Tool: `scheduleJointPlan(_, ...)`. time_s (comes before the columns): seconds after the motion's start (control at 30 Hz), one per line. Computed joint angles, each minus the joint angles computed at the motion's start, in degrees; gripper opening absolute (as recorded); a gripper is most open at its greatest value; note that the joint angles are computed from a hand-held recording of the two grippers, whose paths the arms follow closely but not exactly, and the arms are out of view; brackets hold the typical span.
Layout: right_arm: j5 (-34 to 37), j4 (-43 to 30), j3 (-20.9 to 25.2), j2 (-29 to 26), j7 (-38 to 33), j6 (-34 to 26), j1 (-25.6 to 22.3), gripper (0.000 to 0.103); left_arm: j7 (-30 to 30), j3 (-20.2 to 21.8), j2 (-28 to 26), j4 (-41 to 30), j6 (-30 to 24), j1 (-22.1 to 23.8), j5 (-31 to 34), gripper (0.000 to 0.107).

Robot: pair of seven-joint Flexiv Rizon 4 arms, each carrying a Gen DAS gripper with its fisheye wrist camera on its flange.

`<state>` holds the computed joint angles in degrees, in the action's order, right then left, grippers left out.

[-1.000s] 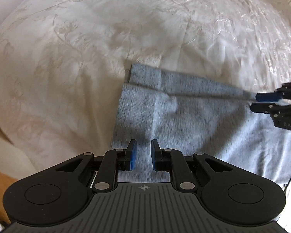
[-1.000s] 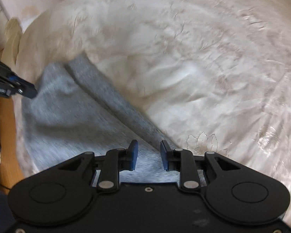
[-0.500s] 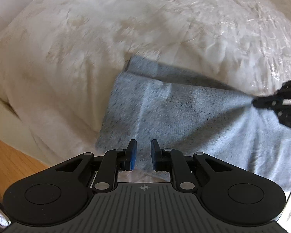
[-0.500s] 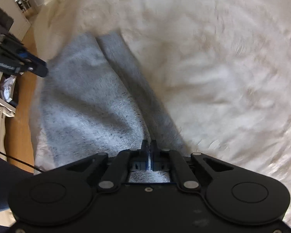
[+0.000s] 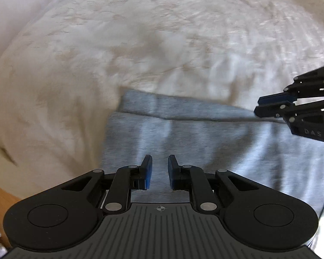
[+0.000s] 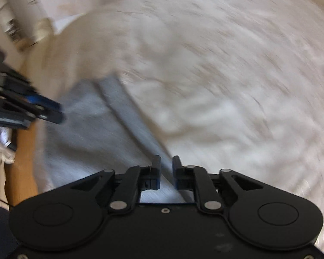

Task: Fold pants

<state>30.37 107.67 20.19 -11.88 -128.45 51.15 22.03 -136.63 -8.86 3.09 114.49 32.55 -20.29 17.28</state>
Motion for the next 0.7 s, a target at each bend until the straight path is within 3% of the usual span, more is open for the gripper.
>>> scheduleJointPlan(0.1,1.3,-3.2,1.4,-3.0,-1.6,-1.3,1.4,0.018,-3.7,0.2,0.9,0.0,-3.2,0.4,1.2,0.016)
scheduleJointPlan(0.17,0.4,-4.6,2.0,-5.0,-1.9,-1.6,2.5,0.031,-5.6,1.0,2.5,1.5,-2.7,1.0,0.1,0.015)
scheduleJointPlan(0.23,-1.8,-5.5,2.2,-7.0,-1.4,-2.1,3.8,0.037,-6.8,1.3,4.2,3.0,-2.7,1.7,-0.5,0.015)
scheduleJointPlan(0.37,-5.3,-7.1,2.3,-9.7,0.2,-5.1,4.3,0.038,-7.0,1.4,6.9,5.6,-2.7,3.0,-0.8,0.015)
scheduleJointPlan(0.4,-5.5,-8.0,2.4,-10.4,0.7,-6.3,4.1,0.033,-6.8,1.4,7.5,6.3,-2.4,3.3,-1.2,0.016)
scheduleJointPlan(0.43,-5.6,-8.7,2.6,-10.6,1.4,-7.8,3.9,0.007,-6.4,1.5,8.0,7.0,-2.0,3.6,-1.6,0.016)
scheduleJointPlan(0.47,-5.9,-8.9,2.6,-10.3,1.8,-8.4,3.8,0.003,-6.0,1.4,8.2,7.2,-1.9,3.9,-1.8,0.016)
scheduleJointPlan(0.6,-4.2,-6.8,3.8,-5.5,-3.2,-4.7,2.6,0.003,-4.6,1.0,10.1,8.3,0.0,4.9,-1.4,0.016)
scheduleJointPlan(0.7,-5.9,-5.1,1.9,-4.1,0.0,0.3,4.0,0.002,-3.2,0.7,10.4,8.8,2.4,5.4,-1.9,0.016)
